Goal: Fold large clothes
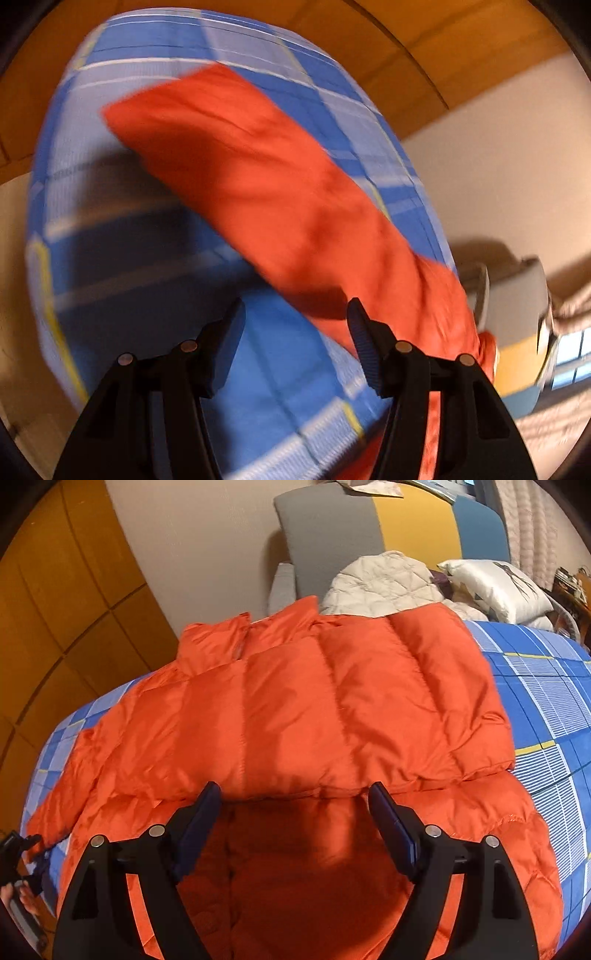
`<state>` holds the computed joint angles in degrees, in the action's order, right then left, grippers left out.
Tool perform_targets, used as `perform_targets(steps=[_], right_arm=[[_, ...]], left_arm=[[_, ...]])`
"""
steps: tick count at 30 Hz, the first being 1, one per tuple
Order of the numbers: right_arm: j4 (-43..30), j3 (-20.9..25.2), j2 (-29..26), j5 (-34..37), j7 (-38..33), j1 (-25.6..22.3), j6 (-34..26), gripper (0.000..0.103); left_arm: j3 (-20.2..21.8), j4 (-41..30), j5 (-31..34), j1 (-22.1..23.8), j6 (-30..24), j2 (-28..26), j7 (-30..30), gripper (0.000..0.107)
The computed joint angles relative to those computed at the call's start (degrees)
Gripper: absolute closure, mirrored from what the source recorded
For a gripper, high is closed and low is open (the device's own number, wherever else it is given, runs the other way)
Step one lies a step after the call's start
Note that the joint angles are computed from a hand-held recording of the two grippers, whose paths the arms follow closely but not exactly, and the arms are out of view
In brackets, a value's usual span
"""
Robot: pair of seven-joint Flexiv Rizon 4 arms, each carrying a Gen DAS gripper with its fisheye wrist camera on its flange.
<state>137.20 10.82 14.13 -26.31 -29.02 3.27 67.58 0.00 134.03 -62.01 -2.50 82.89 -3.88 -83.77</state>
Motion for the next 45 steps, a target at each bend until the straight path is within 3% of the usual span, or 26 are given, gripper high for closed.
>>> perform_targets(steps=[4,10,13,17,23,31,35,43,45], right_arm=[[-0.2,0.4,0.2,0.8,-0.3,0.8,-0.9,0.022],[-0.3,0.9,0.3,0.8,0.2,1.4,-1.8,0.022],[-0.3,1.0,0.3,0.7,0.5,1.7,-2.3,0.022],[-0.4,0.9,0.2,0.7,0.3,2.1,-2.9,0.022],[-0.2,0.9,0.1,1.6,0.2,2.6,-2.7,0.022],[0.0,0.3,0.3,5.0,-1.1,3.3,-2.1,0.022],[-0.1,0.1,0.4,6.4,-2.2,3.5,-2.1,0.022],[-1.6,-0.9,-0.3,11.6,-6.6,5.1,-2.0,0.022],[-2.3,-1.1,-0.9,13.3,-7.5,5.5,-1.5,0.022]], left_arm=[[0.7,-0.6,-8.6,1.7,0.9,-0.9,4.3,0.064],[1.0,-3.0,-10.8,4.1,-0.7,-3.0,6.9,0.086],[0.5,-3.9,-7.6,4.0,1.3,-3.6,8.2,0.095],[-0.5,-5.3,-1.6,4.0,4.0,-3.7,8.4,0.098],[-4.0,-7.1,-6.7,1.8,7.8,-2.5,20.4,0.099],[-7.8,-10.5,-15.3,-7.2,12.8,-2.5,38.8,0.099],[-7.6,-10.6,-7.7,-9.7,12.1,-3.5,36.9,0.099],[-8.9,-9.6,8.7,-9.2,9.4,-5.2,29.2,0.098],[-7.6,-9.7,15.1,-9.8,8.4,-5.8,25.4,0.096]])
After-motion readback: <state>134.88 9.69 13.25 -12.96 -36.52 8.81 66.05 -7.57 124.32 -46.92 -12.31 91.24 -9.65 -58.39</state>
